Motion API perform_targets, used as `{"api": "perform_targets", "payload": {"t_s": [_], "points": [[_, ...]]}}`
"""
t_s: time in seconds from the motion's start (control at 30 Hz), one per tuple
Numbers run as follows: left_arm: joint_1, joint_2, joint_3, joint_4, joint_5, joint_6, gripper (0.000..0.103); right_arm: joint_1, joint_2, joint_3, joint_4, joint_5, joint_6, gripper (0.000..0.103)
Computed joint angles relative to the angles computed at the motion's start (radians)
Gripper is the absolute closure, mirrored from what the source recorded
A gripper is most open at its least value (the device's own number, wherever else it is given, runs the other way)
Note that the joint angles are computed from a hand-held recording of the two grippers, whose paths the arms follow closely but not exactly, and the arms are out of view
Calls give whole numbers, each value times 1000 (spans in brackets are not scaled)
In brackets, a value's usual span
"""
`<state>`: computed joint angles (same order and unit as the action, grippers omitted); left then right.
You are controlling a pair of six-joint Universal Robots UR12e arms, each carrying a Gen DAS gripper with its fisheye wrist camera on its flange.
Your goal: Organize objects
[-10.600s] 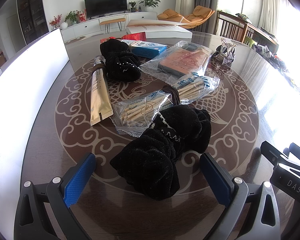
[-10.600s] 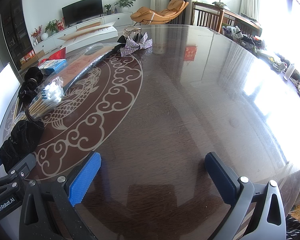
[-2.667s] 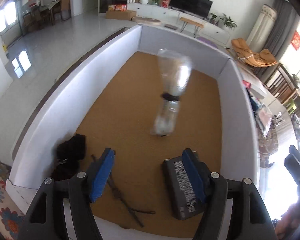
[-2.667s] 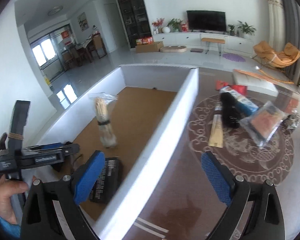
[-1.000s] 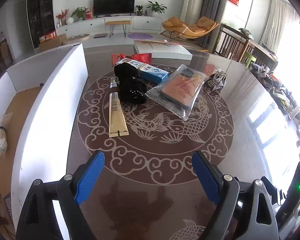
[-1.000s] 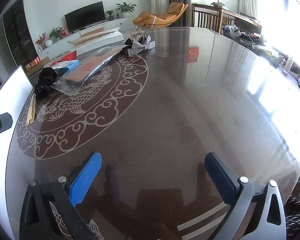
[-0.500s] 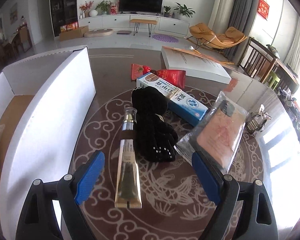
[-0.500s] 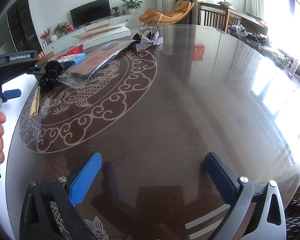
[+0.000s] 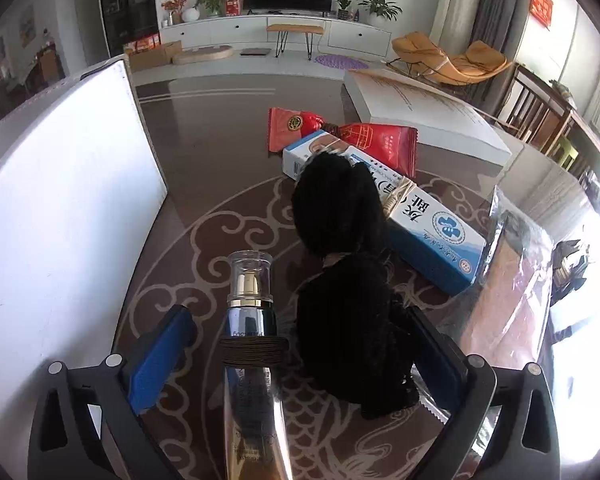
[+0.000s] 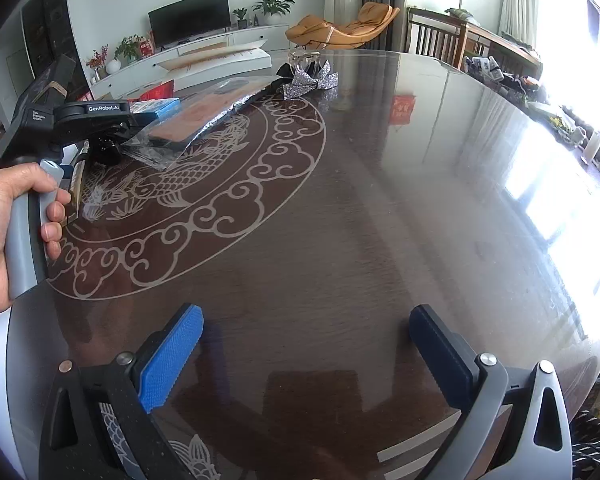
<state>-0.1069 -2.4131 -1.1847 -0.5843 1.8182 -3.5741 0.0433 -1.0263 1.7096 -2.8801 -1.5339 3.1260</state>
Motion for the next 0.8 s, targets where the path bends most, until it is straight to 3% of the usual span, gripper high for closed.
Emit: {"api": "perform_targets", "payload": {"t_s": [0.07, 0.47, 0.8], "points": [[-5, -8, 7, 11, 9, 40, 0, -1, -1, 1, -1, 4, 2, 0], [-7, 6, -25, 55, -16, 96, 4, -1, -2, 1, 2, 1, -1, 0], [-39, 59, -124, 118, -55, 168, 5, -3, -2, 2, 0, 7, 0, 0]]}}
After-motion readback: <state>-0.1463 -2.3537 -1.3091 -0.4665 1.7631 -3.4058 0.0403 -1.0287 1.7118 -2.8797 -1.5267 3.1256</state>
